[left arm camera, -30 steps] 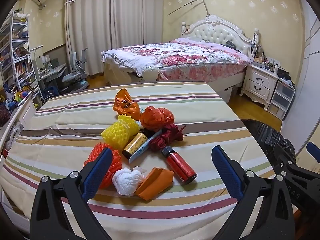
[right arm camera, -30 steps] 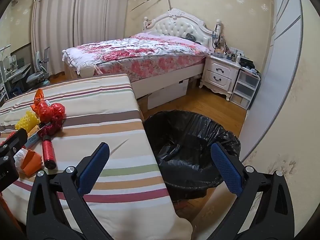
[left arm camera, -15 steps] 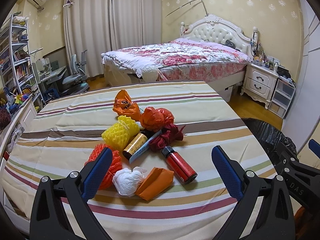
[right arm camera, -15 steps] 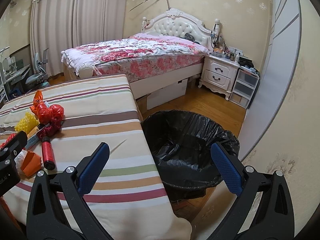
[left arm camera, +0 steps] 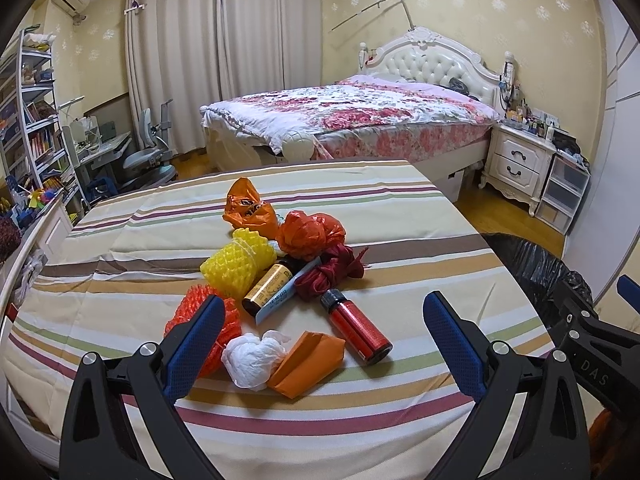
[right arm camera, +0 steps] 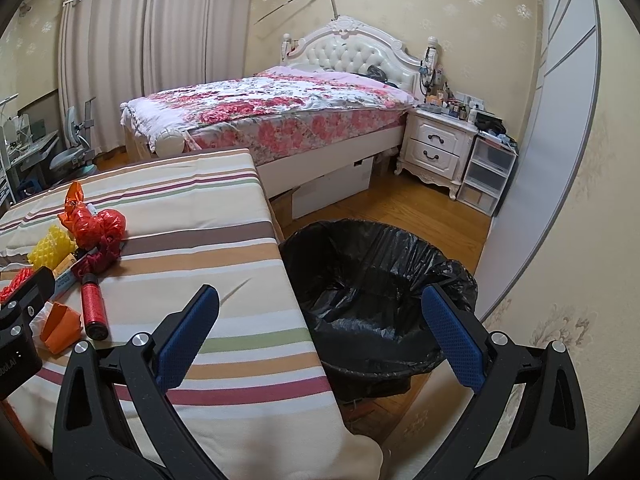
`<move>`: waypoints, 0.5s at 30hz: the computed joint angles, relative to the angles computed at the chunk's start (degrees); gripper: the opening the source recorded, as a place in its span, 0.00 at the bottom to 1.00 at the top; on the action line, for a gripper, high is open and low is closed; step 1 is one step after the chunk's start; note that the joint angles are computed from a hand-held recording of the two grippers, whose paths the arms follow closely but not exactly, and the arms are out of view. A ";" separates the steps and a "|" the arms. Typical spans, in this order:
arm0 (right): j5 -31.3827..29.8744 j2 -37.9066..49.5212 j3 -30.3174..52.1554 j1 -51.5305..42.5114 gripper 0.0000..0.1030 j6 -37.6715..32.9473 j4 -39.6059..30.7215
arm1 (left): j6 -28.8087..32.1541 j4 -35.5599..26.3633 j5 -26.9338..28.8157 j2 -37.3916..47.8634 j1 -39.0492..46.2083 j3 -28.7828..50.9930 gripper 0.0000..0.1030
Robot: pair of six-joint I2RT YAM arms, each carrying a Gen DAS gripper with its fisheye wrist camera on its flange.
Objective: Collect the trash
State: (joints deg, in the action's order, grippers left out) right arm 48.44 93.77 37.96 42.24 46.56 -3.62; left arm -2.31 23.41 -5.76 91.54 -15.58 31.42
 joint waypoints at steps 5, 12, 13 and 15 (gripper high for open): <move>-0.12 -0.81 -0.44 -0.15 0.96 -0.14 -0.30 | 0.00 0.11 -0.20 0.08 -0.14 0.01 0.94; -0.18 -0.68 -0.28 -0.11 0.96 -0.01 -0.43 | 0.05 0.12 -0.32 0.15 -0.25 0.06 0.94; -0.12 -0.64 -0.24 -0.07 0.96 0.02 -0.46 | 0.04 0.10 -0.35 0.16 -0.26 0.08 0.94; -0.14 -0.45 -0.13 -0.10 0.96 0.06 -0.38 | 0.00 0.12 -0.33 0.23 -0.24 0.11 0.94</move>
State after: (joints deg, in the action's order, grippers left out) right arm 48.29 93.32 37.83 42.14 46.61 -3.99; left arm -2.31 23.53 -6.09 91.77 -15.82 31.52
